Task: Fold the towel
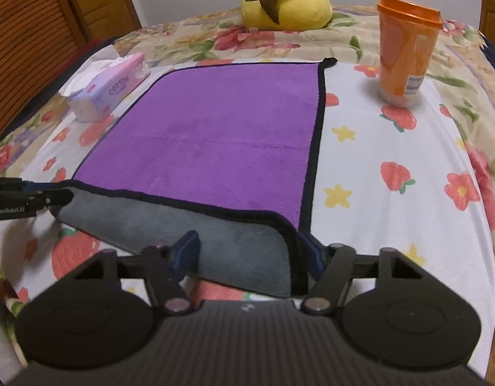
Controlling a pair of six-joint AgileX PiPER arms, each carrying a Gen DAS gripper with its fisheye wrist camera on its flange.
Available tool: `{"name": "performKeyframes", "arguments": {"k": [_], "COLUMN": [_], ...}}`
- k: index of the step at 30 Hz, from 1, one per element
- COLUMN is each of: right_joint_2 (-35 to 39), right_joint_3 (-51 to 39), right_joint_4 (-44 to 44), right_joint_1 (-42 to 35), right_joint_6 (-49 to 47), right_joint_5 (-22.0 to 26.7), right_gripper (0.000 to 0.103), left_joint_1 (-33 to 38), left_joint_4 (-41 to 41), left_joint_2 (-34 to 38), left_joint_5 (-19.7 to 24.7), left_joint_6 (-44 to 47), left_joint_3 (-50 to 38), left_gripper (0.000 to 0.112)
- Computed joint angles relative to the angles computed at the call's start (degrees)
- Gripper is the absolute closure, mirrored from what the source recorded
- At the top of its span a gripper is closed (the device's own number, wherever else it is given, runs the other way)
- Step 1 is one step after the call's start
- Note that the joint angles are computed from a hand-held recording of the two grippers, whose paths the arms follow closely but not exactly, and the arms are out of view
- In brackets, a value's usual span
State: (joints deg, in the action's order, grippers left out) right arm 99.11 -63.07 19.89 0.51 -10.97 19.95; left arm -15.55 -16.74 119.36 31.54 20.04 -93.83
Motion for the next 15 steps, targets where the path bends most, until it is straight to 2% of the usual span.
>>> {"name": "performKeyframes", "arguments": {"k": [7,9,11,13,15], "right_joint_2": [-0.1,-0.1,-0.2,-0.2,-0.2], "right_joint_3": [-0.8,-1.0,-1.0,-1.1,-1.2], "right_joint_4": [2.0,1.9,1.6,1.0,-0.6], "right_joint_1": [-1.5,-1.6,-1.7,-1.6,-1.3], "right_joint_6": [-2.5,-2.8,-2.8,-2.7,-1.6], "right_joint_5": [2.3,2.8,3.1,3.4,3.5], "right_gripper": [0.052,0.057,0.062,0.074,0.079], "left_joint_1": [0.0,-0.2,-0.4,-0.5,-0.5], "left_joint_4": [-2.2,-2.8,-3.1,-3.9,-4.2], "left_joint_2": [-0.6,-0.9,-1.2,-1.5,-1.7], "left_joint_5": [0.9,0.8,0.9,0.6,0.2], "left_joint_6": [2.4,3.3,4.3,5.4,6.0], "left_joint_3": [0.2,0.5,0.8,1.3,1.7], "left_gripper": [0.078,0.084,0.096,0.1,0.102]}}
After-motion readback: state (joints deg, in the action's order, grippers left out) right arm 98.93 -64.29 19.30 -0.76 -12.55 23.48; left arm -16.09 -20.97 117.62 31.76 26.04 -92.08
